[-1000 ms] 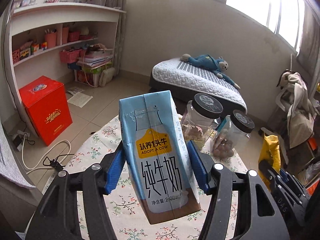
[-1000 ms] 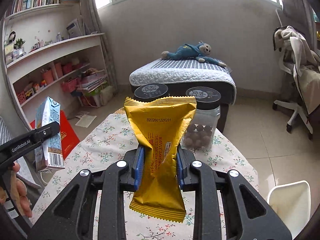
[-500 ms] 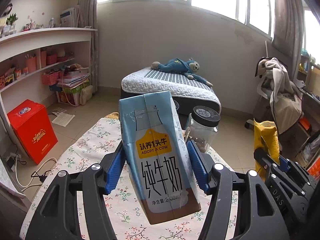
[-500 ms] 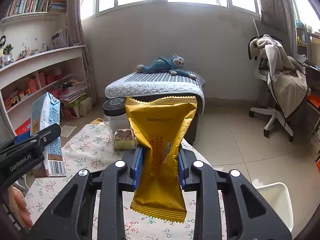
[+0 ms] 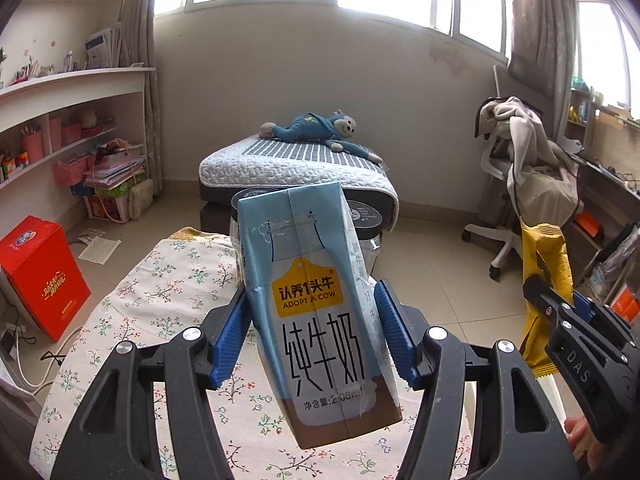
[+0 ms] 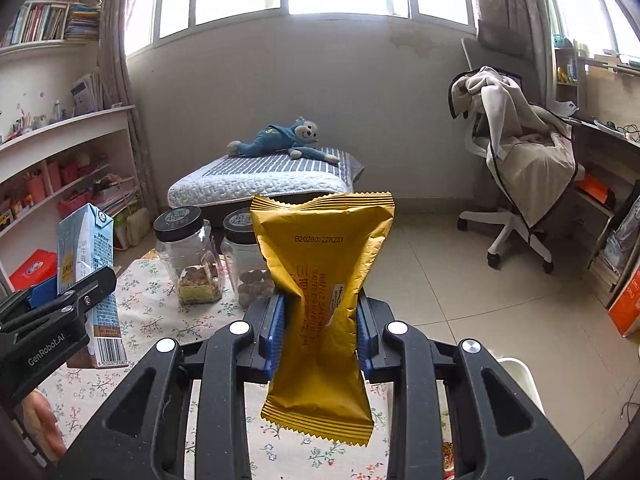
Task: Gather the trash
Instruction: 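Lift and carry the milk carton and yellow packet toward the white bin, then open the right gripper over the bin while the left lowers and releases the carton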
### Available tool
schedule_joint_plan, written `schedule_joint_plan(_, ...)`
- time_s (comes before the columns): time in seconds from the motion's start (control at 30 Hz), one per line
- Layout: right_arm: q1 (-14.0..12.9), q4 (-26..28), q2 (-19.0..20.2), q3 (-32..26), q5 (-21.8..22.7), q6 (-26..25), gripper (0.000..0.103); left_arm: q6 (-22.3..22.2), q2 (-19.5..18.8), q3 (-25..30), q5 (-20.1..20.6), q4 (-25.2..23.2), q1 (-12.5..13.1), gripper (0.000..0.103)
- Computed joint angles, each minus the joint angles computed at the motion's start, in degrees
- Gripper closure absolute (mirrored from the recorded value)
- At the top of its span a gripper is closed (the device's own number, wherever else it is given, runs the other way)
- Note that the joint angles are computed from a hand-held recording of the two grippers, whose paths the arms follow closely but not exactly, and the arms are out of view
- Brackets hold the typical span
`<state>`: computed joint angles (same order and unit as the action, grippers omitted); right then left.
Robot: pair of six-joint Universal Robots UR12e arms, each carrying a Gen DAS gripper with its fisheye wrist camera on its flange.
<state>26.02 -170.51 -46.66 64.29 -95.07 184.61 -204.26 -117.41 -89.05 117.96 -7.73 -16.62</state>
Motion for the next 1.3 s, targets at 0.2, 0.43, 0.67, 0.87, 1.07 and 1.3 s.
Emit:
schedule_joint_plan(0.2, -1.3, 0.0, -1.4, 2.3, -2.9, 1.7, 0.075, 1.4, -1.5, 2.0, -1.3, -0.2, -1.2, 0.042)
schedule_joint_plan(0.43, -3.2, 0.7, -2.8, 4.9, -7.2, 3.9, 0.067, 2.8, -3.8, 5.6, -3.6, -1.4, -2.9, 0.042)
schedule_joint_plan(0.67, -4.9, -2.6, -4.9, 8.9, -13.5, 8.1, 0.023, 4.2, -6.4, 9.8, -7.3, -2.8, -4.9, 0.042)
schedule_joint_plan(0.87, -6.4, -4.5, -6.6, 11.7, -18.4, 12.9, 0.008, 4.2, -8.7, 14.0, -11.8, -5.6, -6.0, 0.042)
schedule_joint_plan(1.07, -7.8, -4.7, -7.8, 13.7, -23.0, 16.1, 0.007, 4.6, -11.3, 18.5, -17.3, -8.8, -7.0, 0.042)
schedule_joint_plan(1.3, -8.3, -8.3, -8.6, 15.6, -26.7, 18.6, 0.007, 6.1, -13.2, 23.2, -22.9, -13.2, -7.3, 0.013)
